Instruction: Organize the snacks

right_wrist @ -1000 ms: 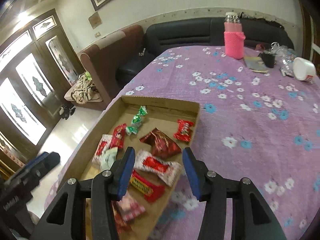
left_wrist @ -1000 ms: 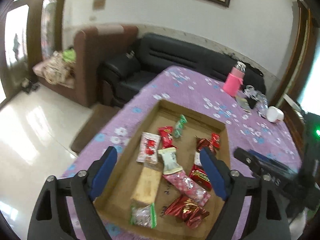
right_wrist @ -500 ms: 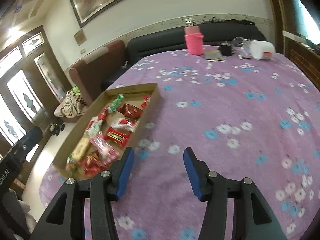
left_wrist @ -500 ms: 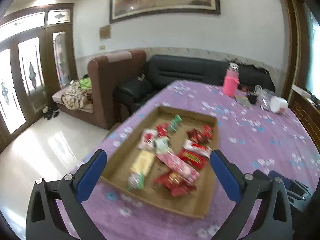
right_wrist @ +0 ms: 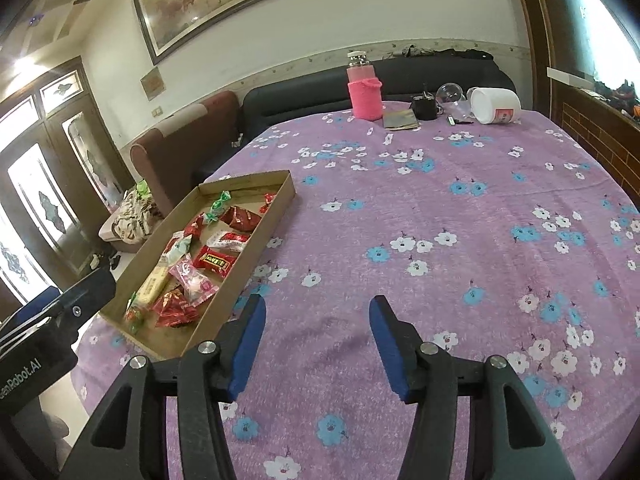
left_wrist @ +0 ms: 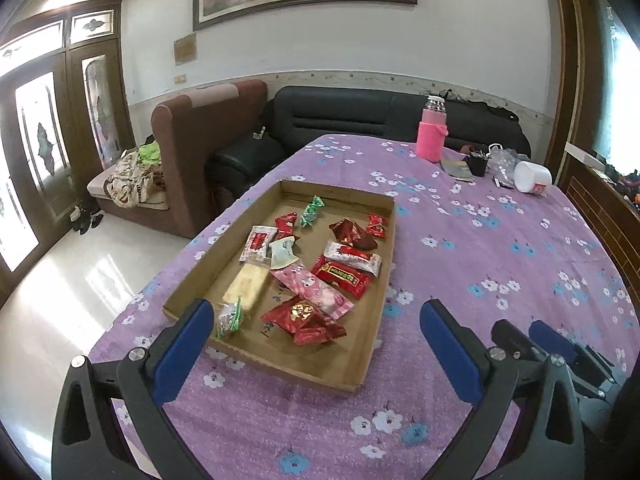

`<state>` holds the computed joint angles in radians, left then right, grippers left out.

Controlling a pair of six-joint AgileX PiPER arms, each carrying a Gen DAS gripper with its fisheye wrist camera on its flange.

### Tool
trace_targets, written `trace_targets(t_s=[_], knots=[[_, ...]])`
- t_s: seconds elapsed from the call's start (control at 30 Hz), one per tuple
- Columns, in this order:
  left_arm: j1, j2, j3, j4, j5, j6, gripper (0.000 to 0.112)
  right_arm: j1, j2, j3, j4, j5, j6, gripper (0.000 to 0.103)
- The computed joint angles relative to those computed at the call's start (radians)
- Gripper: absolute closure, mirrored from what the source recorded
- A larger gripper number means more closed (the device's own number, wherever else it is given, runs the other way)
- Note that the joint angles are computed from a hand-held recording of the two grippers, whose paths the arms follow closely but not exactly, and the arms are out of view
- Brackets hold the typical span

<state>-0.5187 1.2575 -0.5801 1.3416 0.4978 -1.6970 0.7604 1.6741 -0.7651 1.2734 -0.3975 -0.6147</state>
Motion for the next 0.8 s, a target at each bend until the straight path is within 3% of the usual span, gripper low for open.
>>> trace_targets(t_s=[0.8], knots=[[0.197,0.033,0.016,-0.053,-0.253,0.082,0.009,0.057,0.11,-0.1,0.228,-0.056,-0.217,0.045]])
